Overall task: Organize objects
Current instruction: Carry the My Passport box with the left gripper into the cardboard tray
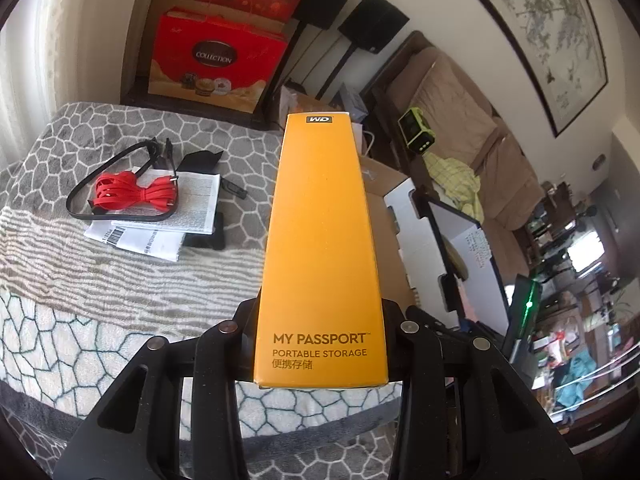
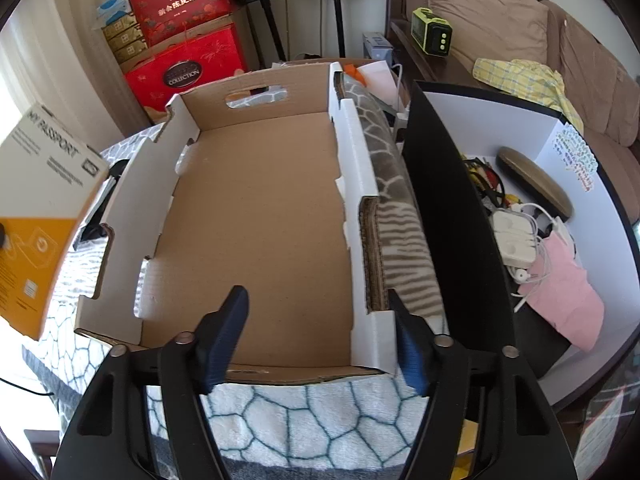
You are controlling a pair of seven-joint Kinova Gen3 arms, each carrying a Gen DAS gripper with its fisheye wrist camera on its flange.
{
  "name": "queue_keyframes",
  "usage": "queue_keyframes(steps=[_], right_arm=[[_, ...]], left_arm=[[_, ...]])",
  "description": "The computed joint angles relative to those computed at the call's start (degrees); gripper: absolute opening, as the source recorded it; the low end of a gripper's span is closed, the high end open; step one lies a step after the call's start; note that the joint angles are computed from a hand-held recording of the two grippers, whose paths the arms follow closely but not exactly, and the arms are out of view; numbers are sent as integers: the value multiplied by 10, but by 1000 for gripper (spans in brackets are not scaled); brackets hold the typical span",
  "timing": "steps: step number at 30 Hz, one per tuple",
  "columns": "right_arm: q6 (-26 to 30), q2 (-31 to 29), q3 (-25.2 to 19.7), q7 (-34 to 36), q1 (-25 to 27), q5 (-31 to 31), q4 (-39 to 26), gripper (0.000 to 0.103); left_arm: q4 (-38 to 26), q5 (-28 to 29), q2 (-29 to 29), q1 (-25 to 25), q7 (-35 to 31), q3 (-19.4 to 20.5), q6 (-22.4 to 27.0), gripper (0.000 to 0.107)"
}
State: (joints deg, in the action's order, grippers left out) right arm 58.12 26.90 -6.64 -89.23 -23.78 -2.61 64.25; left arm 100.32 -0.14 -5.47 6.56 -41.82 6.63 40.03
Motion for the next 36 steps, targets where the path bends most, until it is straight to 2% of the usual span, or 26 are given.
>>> queue_keyframes(steps=[2, 4, 7, 10, 15, 20, 24, 30, 34, 36], right_arm=[[10, 4, -2, 5, 9, -10, -8, 59], [24, 9, 0, 4, 13, -13, -20, 44], [41, 18, 3, 2, 19, -17, -37, 29], [49, 26, 9, 2, 13, -4, -49, 18], [33, 23, 11, 8, 4, 13, -37, 15], [7, 7, 0, 29, 2, 15, -9, 15], [23, 6, -6, 31, 1, -3, -11, 15], [24, -4, -3, 8, -17, 2, 2, 15], [27, -6, -4, 8, -19, 5, 3, 15], [27, -7, -5, 9, -18, 3, 4, 15]], left_arm=[[-10, 19, 7, 2, -14, -5, -4, 36], [-22, 33, 17, 4, -26, -7, -6, 36], [-40, 43, 33, 9, -37, -5, -14, 36], [-62, 61, 56, 14, -54, -5, -19, 36], [-85, 101, 95, 17, -80, -7, -29, 36], [-89, 113, 115, 21, -82, -9, -37, 36], [-79, 118, 121, 22, -61, -14, -48, 36], [-64, 122, 133, 22, -24, -17, -52, 37], [-65, 161, 150, 8, -38, -10, -52, 37], [-73, 158, 158, 11, -38, -9, -43, 38]])
